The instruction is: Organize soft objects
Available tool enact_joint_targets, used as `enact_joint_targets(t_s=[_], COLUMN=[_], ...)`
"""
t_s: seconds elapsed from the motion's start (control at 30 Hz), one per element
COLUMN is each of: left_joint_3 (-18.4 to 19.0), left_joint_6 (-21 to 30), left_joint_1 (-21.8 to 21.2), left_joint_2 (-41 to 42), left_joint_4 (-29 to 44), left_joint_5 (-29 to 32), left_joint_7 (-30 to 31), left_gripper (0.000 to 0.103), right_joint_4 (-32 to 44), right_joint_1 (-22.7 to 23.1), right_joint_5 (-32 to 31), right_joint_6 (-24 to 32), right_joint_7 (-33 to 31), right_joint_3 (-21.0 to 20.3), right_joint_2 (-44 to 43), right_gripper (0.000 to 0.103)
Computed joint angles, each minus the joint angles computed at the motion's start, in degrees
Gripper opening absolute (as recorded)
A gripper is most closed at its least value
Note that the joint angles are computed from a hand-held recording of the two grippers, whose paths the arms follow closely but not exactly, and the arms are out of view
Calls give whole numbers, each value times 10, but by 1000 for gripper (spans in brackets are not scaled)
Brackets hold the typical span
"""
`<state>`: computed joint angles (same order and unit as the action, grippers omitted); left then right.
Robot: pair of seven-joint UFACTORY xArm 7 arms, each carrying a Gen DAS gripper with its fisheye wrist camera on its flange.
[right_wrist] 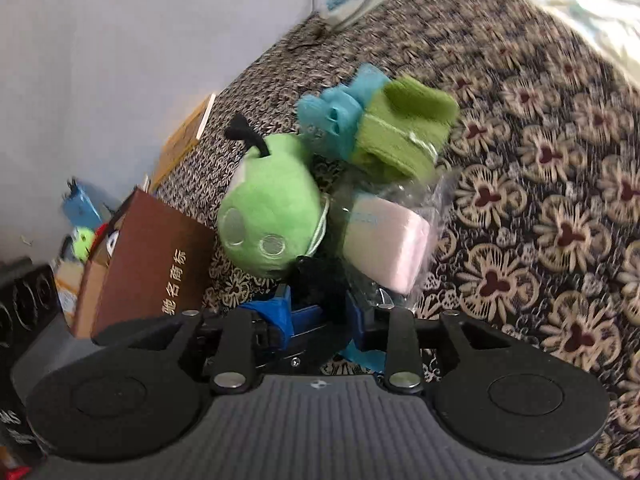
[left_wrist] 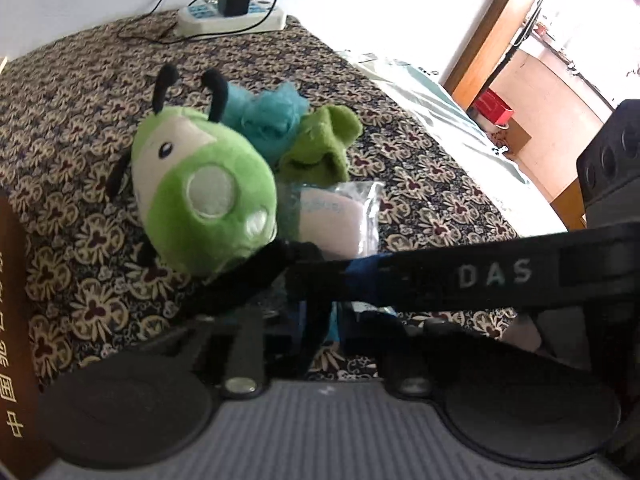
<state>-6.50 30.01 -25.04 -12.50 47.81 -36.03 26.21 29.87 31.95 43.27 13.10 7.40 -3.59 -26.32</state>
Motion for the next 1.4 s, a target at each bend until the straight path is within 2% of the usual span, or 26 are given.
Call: enact_joint_targets(t_s=[0.07, 0.13, 0.2, 0.33, 0.47, 0.53, 0.57, 0.6, 0.63, 0.73, 0.77, 0.8, 0.83, 0.9, 1.0, 1.03, 1.17, 1.27, 1.4], left_joint_3=[5, 8, 13, 26, 49, 52, 47, 43, 42, 52, 55, 49, 39, 30, 45, 47, 32, 22, 23], left_joint_6=[0, -3, -1, 3, 15, 20, 15, 8, 6, 8, 7, -3, -27, -60, -53, -48, -50, -82, -97], left_joint_1=[-3, -6, -12, -19, -28, -26, -21, -17, -15, -17, -18, -13, -6, 0, -6, -6, 12, 18, 13], left_joint_2=[-4, -17, -35, -72, -107, -122, -126, -127, -127, -122, -119, -115, -113, -112, -100, -93, -55, -47, -40], left_joint_4=[-2, -9, -17, -32, -38, -42, -46, -50, -53, -60, -61, -63, -70, -83, -80, -77, -69, -78, -79], left_joint_5=[-16, -29, -42, -58, -86, -82, -69, -58, -48, -47, -49, -41, -29, -6, 12, 17, 49, 63, 80], left_joint_7=[11, 22, 37, 52, 68, 75, 72, 66, 59, 56, 57, 48, 35, 17, 14, 12, -27, -48, -54], left_gripper=[0, 0, 0, 0, 0, 0, 0, 0, 0, 1, 10, 50, 63, 63, 63, 63, 63, 64, 64], right_joint_4=[0, -1, -4, -7, 1, 8, 16, 13, 11, 22, 21, 14, 8, 10, 25, 21, 0, 0, 4], right_joint_1=[38, 56, 63, 57, 87, 99, 76, 28, -17, -141, -153, -141, -128, -133, -179, -176, -112, -103, -78], right_joint_5=[32, 69, 95, 103, 132, 139, 120, 76, 26, -116, -138, -143, -148, -187, -291, -300, -270, -277, -285], right_joint_6=[-5, -14, -18, -15, -32, -32, -28, -23, -13, 50, 55, 46, 38, 54, 101, 98, 65, 51, 24], right_joint_7=[-63, -96, -116, -123, -152, -169, -145, -100, -54, 98, 119, 116, 110, 120, 158, 164, 140, 134, 99], right_joint_3=[-39, -55, -57, -45, -59, -68, -45, -3, 34, 133, 145, 137, 129, 133, 170, 165, 96, 91, 80], right_joint_2=[0, -3, -13, -40, -56, -58, -45, -43, -43, -45, -48, -50, -51, -49, -43, -44, -38, -30, -11], right_gripper=[6, 2, 0, 0, 0, 0, 0, 6, 7, 9, 10, 11, 11, 11, 11, 11, 12, 16, 19])
